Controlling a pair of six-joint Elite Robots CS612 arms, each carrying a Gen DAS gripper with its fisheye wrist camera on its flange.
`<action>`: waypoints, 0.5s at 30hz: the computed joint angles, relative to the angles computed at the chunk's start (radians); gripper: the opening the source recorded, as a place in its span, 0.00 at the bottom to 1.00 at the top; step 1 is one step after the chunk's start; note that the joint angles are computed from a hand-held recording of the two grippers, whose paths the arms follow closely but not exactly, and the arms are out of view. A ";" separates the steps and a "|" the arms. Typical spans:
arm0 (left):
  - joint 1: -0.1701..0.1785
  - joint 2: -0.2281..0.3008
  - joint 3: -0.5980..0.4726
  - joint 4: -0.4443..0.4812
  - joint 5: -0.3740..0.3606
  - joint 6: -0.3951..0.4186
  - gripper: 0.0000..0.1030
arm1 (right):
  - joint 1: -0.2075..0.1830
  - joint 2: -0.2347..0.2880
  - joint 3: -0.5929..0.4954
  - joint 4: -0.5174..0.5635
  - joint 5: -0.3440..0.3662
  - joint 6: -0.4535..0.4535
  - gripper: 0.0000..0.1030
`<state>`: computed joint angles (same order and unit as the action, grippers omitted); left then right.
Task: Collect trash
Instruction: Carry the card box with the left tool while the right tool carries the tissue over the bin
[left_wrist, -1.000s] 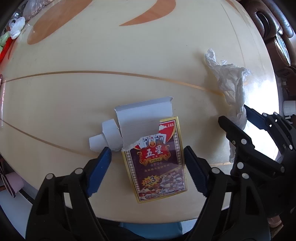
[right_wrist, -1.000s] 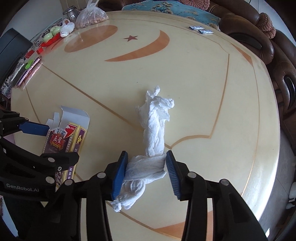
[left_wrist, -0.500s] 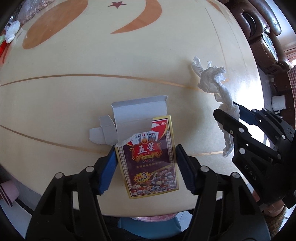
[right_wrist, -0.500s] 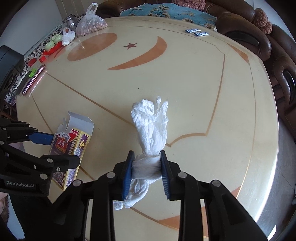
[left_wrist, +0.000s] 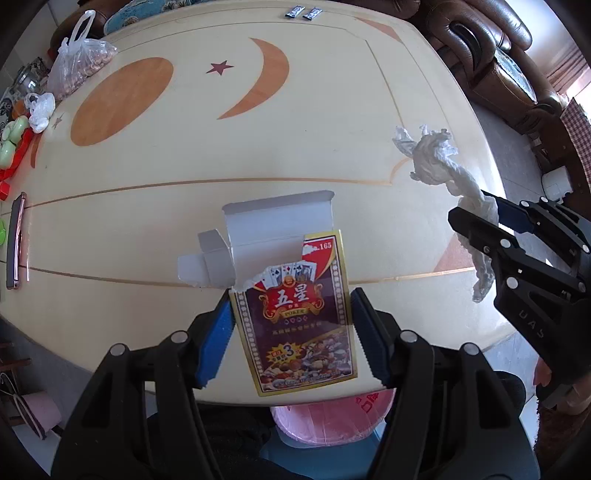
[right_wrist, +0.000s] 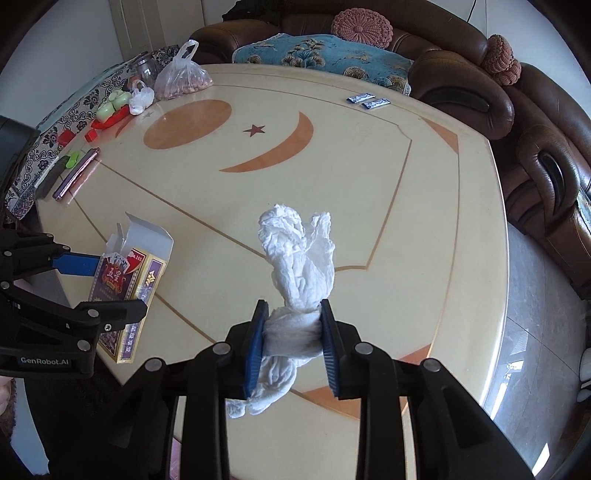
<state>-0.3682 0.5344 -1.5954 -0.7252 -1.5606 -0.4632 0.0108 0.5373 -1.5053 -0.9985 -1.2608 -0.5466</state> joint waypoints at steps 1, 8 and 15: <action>-0.005 -0.002 -0.007 0.003 0.007 0.001 0.60 | -0.003 0.002 -0.014 0.008 0.002 0.000 0.27; -0.032 0.001 -0.063 0.023 0.036 0.018 0.60 | -0.027 0.018 -0.113 0.065 0.030 -0.004 0.27; -0.065 0.021 -0.160 0.076 0.061 0.022 0.60 | -0.044 0.039 -0.226 0.142 0.052 -0.028 0.27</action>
<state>-0.4336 0.5549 -1.7555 -0.6494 -1.4993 -0.4413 -0.0335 0.5761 -1.7312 -0.8563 -1.2087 -0.5750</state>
